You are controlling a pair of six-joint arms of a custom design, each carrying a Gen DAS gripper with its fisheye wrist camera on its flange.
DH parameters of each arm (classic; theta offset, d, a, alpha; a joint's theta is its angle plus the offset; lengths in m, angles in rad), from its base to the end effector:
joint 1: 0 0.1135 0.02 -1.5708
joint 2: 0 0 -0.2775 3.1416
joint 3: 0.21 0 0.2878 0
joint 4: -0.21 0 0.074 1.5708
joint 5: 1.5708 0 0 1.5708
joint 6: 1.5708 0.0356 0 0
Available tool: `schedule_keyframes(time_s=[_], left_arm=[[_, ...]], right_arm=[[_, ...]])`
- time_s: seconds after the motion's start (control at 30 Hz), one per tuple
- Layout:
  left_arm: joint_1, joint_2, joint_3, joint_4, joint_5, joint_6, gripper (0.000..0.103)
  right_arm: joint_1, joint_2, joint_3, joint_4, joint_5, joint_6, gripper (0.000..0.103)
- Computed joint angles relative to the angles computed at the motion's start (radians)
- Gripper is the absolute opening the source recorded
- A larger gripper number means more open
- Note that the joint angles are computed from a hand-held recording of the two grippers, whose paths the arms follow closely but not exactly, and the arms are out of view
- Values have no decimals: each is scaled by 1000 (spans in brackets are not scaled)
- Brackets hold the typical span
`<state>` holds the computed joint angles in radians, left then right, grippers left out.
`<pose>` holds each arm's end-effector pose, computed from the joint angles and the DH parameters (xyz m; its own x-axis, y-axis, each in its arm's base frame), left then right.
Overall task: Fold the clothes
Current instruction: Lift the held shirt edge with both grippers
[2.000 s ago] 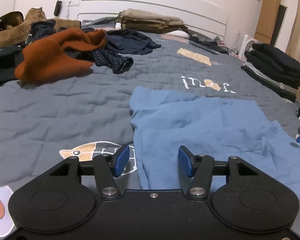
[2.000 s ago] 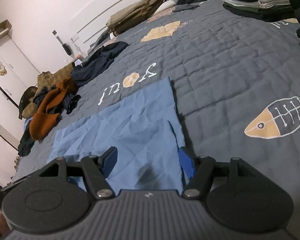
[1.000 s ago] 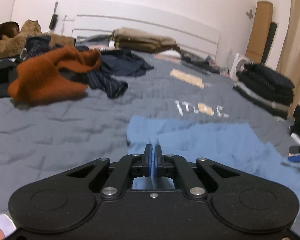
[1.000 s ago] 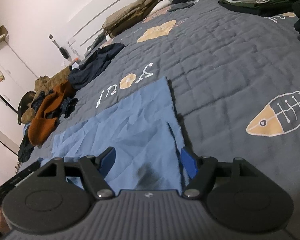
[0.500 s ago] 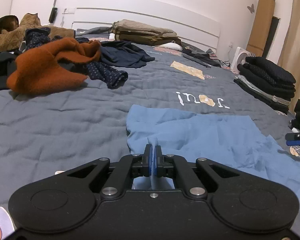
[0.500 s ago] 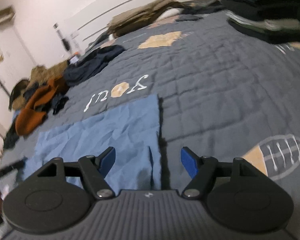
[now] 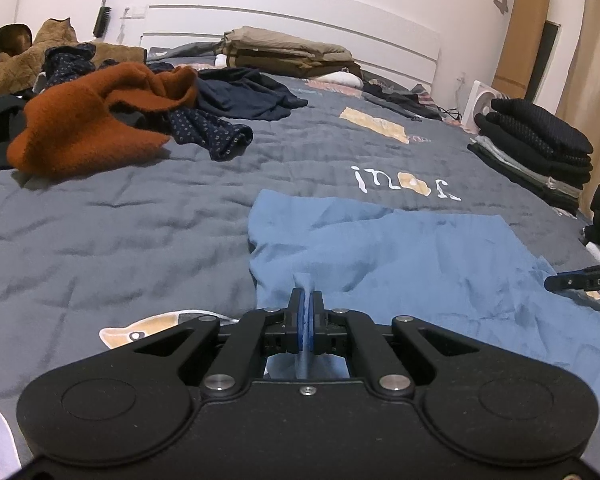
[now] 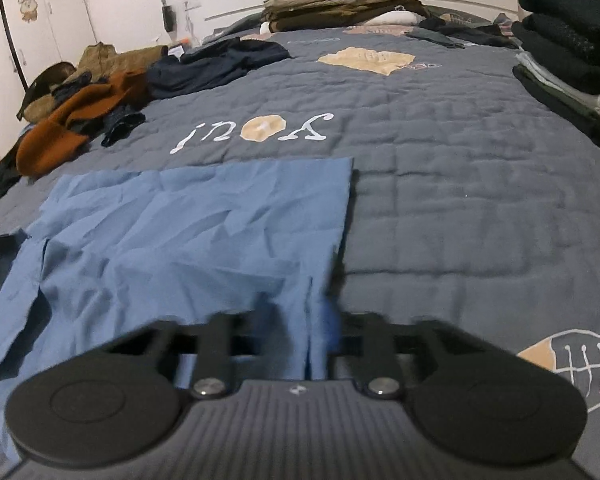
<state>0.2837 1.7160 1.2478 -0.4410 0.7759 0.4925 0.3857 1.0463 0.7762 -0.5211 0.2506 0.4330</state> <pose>0.3905 0.0879 0.2362 -0.5666 0.1864 -0.8026 0.5461 0.8144 -0.1964 0.2299 0.0838 0.2593 -0.6833 0.1613 -0.7121 0.0923 0.9866 0.1349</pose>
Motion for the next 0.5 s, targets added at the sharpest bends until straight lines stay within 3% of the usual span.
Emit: schedule_keyframes(time_s=[0.13, 0.5], left_arm=[[3, -5, -1, -9, 3, 7, 2], [-15, 11, 14, -76, -42, 83, 5]], right_arm=[[36, -41, -1, 14, 59, -47, 4], [54, -26, 28, -19, 69, -101, 9]])
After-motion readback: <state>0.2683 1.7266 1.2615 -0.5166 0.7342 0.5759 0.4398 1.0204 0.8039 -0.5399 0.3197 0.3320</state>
